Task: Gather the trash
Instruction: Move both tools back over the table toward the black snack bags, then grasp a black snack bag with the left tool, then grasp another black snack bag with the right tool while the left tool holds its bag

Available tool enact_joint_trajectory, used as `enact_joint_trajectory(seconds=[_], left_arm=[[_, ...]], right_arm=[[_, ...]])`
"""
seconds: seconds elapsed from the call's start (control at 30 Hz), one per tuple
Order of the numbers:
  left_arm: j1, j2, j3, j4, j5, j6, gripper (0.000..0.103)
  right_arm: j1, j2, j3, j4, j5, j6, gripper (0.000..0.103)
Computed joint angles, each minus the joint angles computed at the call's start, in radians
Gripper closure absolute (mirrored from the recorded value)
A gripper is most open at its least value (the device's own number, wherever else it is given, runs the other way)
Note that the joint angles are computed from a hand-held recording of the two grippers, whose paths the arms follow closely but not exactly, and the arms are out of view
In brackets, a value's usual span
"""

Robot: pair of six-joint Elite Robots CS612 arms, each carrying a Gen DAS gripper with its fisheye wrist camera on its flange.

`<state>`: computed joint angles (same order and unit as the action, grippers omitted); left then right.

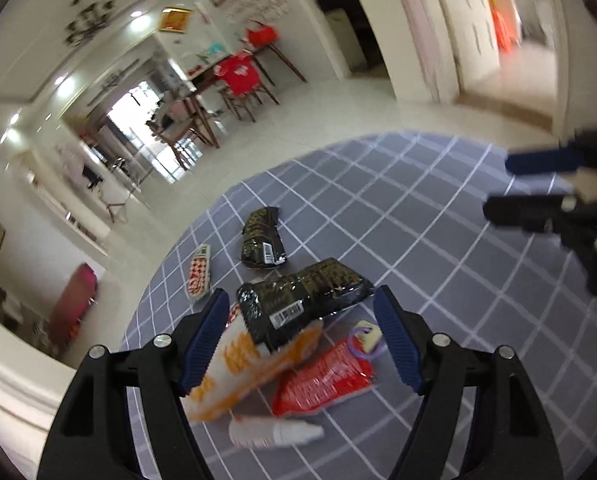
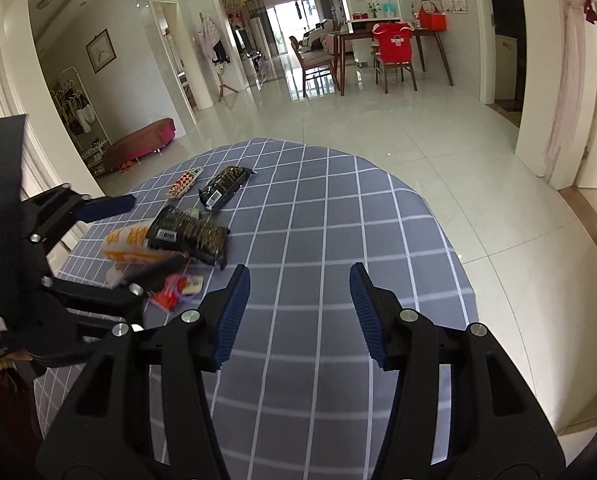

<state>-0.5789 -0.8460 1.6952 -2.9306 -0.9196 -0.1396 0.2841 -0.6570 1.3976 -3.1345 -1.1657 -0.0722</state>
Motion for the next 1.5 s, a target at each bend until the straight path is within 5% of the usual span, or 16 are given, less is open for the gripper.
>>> enact_joint_trajectory(seconds=[0.13, 0.23, 0.37, 0.5, 0.83, 0.93, 1.13, 1.43, 1.5], left_arm=[[0.023, 0.018, -0.037, 0.054, -0.058, 0.039, 0.031], [0.039, 0.026, -0.052, 0.074, -0.102, 0.040, 0.051], [0.061, 0.023, -0.048, 0.033, -0.172, -0.012, 0.090], [0.067, 0.020, -0.040, -0.002, -0.189, -0.036, 0.099], [0.093, -0.020, 0.042, -0.203, -0.241, -0.175, 0.103], [0.099, -0.035, 0.064, -0.241, -0.186, -0.265, 0.103], [0.107, -0.045, 0.076, -0.188, -0.026, -0.445, 0.103], [0.130, -0.034, 0.054, -0.120, -0.002, -0.534, 0.103], [0.130, -0.032, 0.052, -0.120, -0.002, -0.530, 0.103]], right_arm=[[0.002, 0.019, -0.043, 0.043, 0.008, -0.007, 0.051], [0.004, 0.034, -0.079, 0.083, 0.013, -0.009, 0.051], [0.009, 0.045, -0.104, 0.109, 0.013, -0.022, 0.051], [0.015, 0.049, -0.122, 0.138, 0.023, -0.034, 0.051], [0.027, 0.062, -0.177, 0.191, 0.071, -0.003, 0.051], [0.037, 0.072, -0.210, 0.211, 0.073, 0.010, 0.051], [0.078, 0.132, -0.346, 0.356, 0.057, -0.004, 0.051], [0.125, 0.249, -0.574, 0.539, -0.027, 0.026, 0.051], [0.126, 0.260, -0.590, 0.541, -0.011, 0.021, 0.061]])
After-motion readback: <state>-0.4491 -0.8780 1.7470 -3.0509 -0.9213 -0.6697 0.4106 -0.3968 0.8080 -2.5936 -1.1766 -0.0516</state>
